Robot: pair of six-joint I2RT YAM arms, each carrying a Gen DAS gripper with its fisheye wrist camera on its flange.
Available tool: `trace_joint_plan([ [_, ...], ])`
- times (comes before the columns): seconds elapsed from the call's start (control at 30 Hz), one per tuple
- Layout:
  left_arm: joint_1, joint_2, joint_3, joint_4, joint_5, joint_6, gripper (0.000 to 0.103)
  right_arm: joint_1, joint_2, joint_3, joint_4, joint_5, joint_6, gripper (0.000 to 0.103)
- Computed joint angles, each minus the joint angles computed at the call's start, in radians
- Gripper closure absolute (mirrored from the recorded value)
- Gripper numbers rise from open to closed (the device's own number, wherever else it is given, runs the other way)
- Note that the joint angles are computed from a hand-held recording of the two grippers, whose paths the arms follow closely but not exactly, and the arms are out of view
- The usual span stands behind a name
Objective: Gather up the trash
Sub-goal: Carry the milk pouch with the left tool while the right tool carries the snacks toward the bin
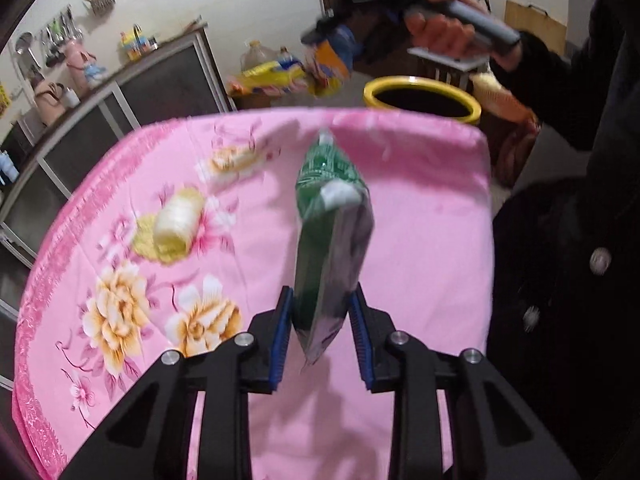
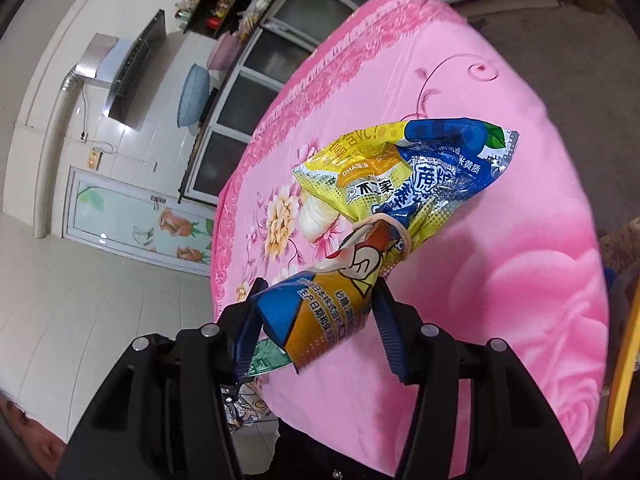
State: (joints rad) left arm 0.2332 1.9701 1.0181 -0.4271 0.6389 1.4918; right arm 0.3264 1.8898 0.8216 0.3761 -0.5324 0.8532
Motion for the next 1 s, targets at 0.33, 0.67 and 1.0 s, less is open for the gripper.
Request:
trace_joint_plan([
  [0.33, -0.032, -0.12, -0.173, 0.12, 0.045, -0.137, 0.077, -0.052, -0.103, -0.192, 0.13, -0.023, 0.029, 0.052],
  [0.67, -0.034, -0.237, -0.264, 0.15, 0.088, -0.207, 0.078, -0.122, -0.234, -0.364, 0.213, -0.055, 0.025, 0.052],
  [1.0, -0.035, -0.362, -0.288, 0.128, 0.119, -0.257, 0.078, -0.214, -0.404, -0.532, 0.249, -0.094, 0.017, 0.052],
])
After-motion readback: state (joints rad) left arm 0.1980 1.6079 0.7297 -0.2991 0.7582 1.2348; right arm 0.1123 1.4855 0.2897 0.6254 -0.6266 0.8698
